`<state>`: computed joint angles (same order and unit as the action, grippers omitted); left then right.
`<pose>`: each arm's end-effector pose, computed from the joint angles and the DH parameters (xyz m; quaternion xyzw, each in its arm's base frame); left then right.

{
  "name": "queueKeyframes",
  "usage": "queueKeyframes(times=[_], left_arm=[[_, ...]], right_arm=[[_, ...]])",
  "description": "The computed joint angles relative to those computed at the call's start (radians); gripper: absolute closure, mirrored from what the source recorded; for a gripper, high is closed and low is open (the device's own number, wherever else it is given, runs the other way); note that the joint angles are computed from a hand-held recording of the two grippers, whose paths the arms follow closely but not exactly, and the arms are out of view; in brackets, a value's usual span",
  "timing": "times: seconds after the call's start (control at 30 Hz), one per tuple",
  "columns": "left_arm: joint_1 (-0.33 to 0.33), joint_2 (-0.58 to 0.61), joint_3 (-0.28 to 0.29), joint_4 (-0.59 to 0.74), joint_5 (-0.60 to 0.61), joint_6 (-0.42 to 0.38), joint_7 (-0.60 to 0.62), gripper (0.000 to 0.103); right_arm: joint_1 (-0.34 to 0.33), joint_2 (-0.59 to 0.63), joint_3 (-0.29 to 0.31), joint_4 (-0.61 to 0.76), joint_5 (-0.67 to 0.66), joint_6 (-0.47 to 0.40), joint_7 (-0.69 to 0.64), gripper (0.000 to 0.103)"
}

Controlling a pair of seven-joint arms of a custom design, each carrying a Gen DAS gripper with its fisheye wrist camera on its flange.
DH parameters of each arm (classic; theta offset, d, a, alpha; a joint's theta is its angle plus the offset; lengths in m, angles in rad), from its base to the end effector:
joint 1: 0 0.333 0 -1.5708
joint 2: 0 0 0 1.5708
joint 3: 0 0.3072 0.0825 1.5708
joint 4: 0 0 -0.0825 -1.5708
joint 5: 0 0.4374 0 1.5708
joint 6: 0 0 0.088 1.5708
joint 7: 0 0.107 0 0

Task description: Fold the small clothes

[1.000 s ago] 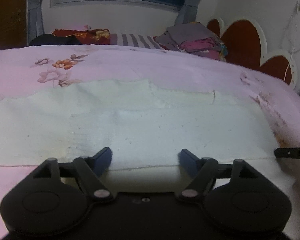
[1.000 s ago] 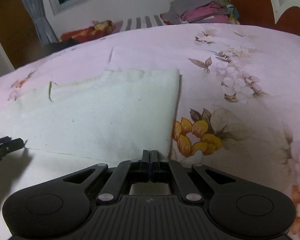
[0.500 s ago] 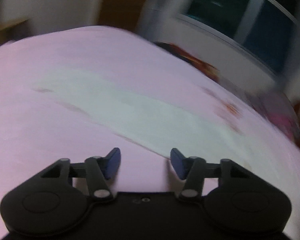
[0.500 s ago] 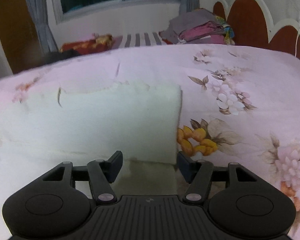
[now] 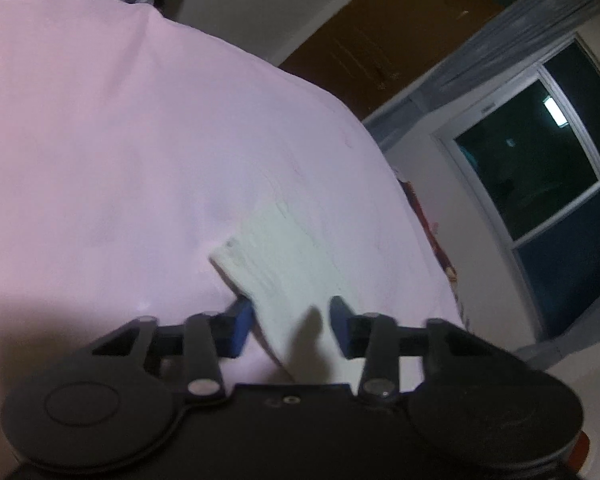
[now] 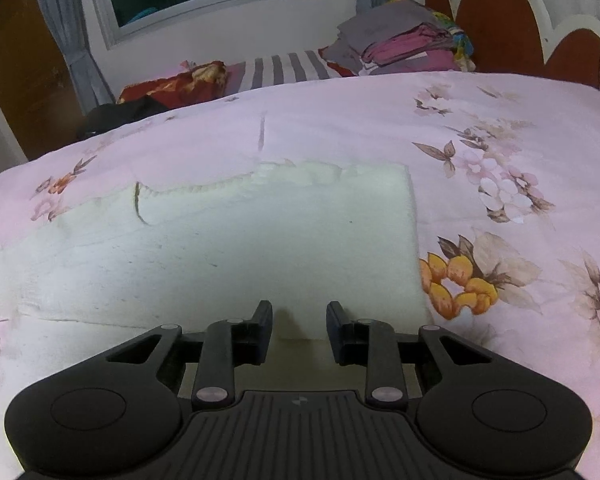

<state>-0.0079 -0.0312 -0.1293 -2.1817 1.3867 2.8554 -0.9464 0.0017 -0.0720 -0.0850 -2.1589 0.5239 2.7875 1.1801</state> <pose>0.5832 -0.1346 0.4101 -0.8651 0.1884 -0.4237 0.1913 0.6105 -0.0745 0.4706 -0.6147 0.6955 -0.1934 0.3179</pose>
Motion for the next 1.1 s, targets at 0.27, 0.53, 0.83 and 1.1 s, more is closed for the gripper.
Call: queueKeyframes(times=[0.27, 0.53, 0.83, 1.1], left_arm=[[-0.046, 0.024, -0.024, 0.059, -0.128, -0.136, 0.231, 0.100], [-0.138, 0.251, -0.032, 0.358, -0.150, 0.050, 0.531, 0.100], [-0.235, 0.603, -0.192, 0.767, -0.492, 0.038, 1.162, 0.100], [-0.332, 0.738, -0.250, 0.935, -0.673, -0.081, 1.471, 0.100]], right_arm=[[0.001, 0.008, 0.004, 0.006, -0.016, -0.004, 0.026, 0.074], [0.000, 0.007, -0.002, 0.005, 0.041, 0.008, 0.024, 0.073], [-0.014, 0.017, -0.014, 0.037, 0.134, -0.019, 0.098, 0.073], [-0.025, -0.004, -0.030, 0.037, 0.230, -0.048, 0.055, 0.073]])
